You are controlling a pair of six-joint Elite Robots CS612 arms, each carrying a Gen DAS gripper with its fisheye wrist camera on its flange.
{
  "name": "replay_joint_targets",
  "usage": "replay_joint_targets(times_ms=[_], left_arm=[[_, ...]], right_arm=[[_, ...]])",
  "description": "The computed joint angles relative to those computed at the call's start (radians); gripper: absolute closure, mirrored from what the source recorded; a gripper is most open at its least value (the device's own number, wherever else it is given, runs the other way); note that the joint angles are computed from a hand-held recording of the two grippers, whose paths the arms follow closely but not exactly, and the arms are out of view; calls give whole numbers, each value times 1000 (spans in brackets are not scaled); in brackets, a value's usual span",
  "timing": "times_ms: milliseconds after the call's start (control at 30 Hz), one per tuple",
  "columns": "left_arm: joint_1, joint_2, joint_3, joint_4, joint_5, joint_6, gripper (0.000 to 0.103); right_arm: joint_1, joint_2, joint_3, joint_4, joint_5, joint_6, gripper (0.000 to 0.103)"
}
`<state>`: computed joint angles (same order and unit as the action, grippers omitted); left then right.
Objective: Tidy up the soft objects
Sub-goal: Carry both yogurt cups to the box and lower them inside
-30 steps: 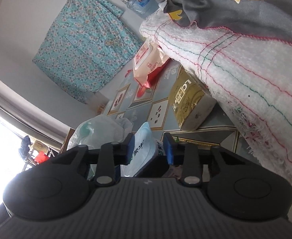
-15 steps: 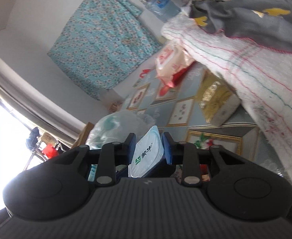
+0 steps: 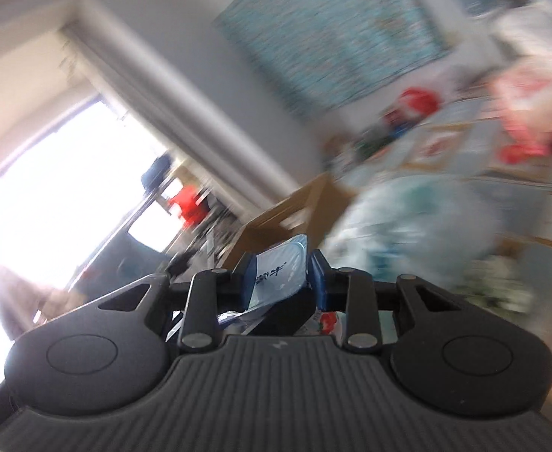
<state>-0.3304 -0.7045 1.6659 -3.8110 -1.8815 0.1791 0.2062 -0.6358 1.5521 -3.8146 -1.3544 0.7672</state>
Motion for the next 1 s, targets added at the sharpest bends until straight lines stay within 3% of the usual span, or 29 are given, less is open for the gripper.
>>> replay_joint_targets(times_ms=[200, 300, 400, 500, 633, 733, 1000], left_arm=[[58, -12, -48, 71, 149, -28, 50], [94, -14, -102, 225, 172, -54, 50], [127, -4, -177, 435, 169, -73, 50], [150, 16, -253, 629, 163, -73, 50], [177, 46, -343, 852, 136, -82, 50], [191, 60, -386, 956, 117, -79, 50], [206, 68, -423, 1077, 115, -65, 46]], right_arm=[[24, 71, -273, 286, 222, -83, 71], [39, 121, -427, 498, 295, -121, 70], [53, 186, -593, 743, 343, -156, 69], [61, 261, -755, 971, 376, -168, 69], [66, 342, -916, 1197, 394, -165, 69], [69, 390, -1008, 1297, 397, -153, 69], [74, 464, -1153, 1401, 376, -155, 68]])
